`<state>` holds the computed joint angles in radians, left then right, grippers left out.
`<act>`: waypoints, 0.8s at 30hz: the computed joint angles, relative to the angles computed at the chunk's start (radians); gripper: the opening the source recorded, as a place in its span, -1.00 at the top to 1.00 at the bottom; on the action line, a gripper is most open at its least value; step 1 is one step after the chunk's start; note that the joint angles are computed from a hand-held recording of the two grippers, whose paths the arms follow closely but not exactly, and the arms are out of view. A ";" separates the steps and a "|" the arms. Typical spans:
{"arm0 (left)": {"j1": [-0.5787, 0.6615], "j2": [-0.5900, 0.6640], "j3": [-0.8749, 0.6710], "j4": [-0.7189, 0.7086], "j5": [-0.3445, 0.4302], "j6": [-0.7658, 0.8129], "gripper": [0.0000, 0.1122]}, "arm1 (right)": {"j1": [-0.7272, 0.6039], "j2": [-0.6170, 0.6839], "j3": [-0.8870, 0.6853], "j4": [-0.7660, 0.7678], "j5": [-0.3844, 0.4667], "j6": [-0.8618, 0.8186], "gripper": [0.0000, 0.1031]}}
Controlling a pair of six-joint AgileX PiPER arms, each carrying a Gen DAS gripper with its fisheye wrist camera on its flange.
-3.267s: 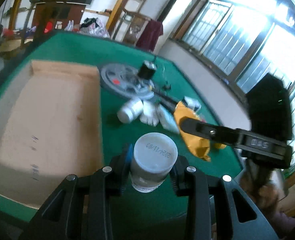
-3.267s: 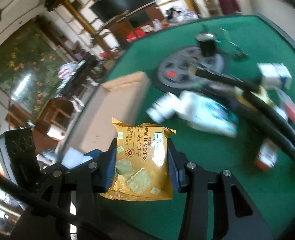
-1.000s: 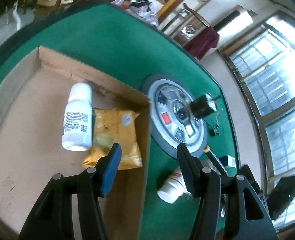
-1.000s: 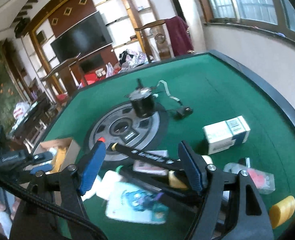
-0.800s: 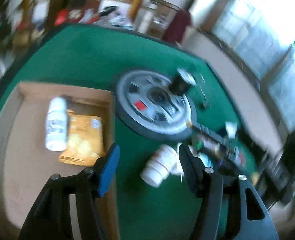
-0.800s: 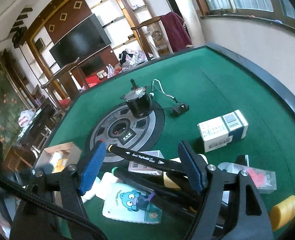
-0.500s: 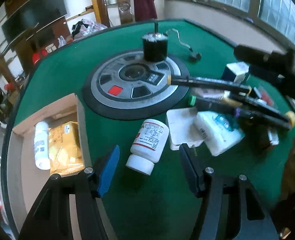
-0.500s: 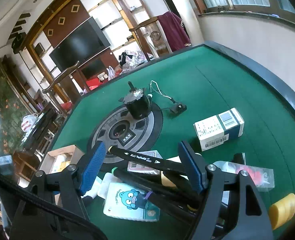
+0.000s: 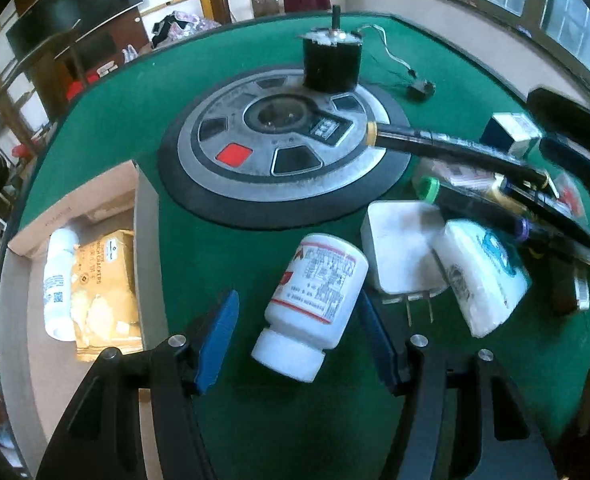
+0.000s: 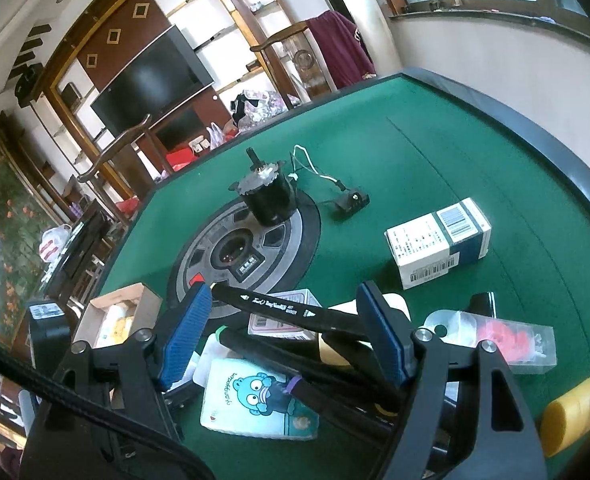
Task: Organize objects
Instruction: 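Grasp the white-and-red pill bottle with the left gripper, then carry the bottle toward the tray while the right gripper grasps the yellow tape roll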
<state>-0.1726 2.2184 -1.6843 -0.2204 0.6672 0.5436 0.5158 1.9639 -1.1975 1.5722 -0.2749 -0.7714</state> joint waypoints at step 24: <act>0.239 -0.425 0.527 -0.797 0.055 0.639 0.46 | 0.002 -0.040 0.050 -0.110 -0.003 0.072 -0.44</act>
